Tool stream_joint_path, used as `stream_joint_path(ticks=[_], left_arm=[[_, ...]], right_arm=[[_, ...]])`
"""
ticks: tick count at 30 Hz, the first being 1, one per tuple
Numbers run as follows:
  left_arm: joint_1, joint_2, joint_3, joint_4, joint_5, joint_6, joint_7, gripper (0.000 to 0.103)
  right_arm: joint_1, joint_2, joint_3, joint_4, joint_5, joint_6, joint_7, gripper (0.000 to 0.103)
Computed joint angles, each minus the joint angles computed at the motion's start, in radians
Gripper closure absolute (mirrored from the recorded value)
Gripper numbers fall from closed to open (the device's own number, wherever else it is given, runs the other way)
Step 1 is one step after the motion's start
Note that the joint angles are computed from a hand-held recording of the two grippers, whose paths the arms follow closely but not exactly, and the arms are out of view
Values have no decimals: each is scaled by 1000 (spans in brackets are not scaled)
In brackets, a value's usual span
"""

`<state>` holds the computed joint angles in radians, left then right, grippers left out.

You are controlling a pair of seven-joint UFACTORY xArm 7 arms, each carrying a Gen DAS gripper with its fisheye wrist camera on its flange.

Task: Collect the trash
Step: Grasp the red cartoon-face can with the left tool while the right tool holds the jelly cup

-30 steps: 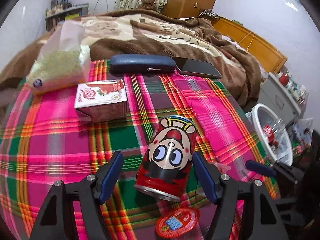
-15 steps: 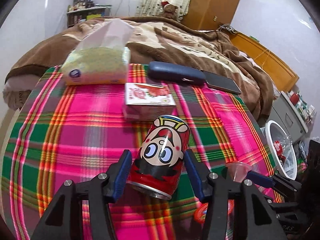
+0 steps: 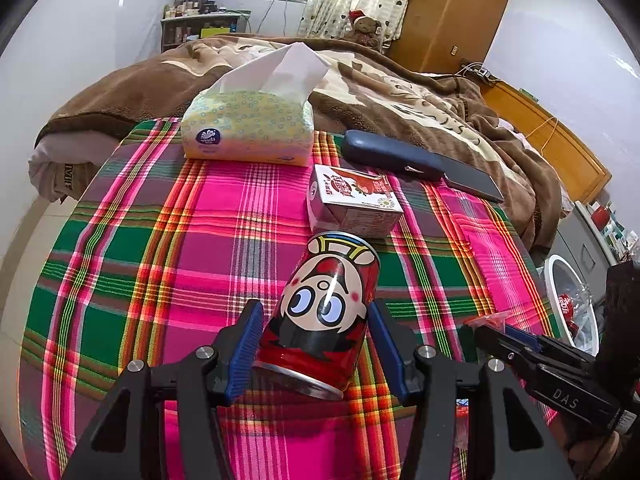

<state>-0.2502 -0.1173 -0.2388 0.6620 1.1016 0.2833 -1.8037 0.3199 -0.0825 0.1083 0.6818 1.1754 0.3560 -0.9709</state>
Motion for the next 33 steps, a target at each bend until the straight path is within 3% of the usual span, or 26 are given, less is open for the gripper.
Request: stream_joint_path(ticks=[8,15,18,25,33], left_arm=[[-13,49,19,39,-59,4,95,41],[-48,112,54,77,-168,-1,204,41],[-62,123,65,86,-159,-2,197,50],[-79,92,62,75,-117,36,139,51],[-86,6,-3,58,-108,108,94,50]], right_arm=[[10,16,12,4,-24,-60,-5,68],[9,16,8,7,6,-52,-41,70],[9,14,8,6,22,-55,-63,71],[6,-16,-3,-6,76,-35,-118,71],[-6,-85,-32,-41,98,-5,-145,71]])
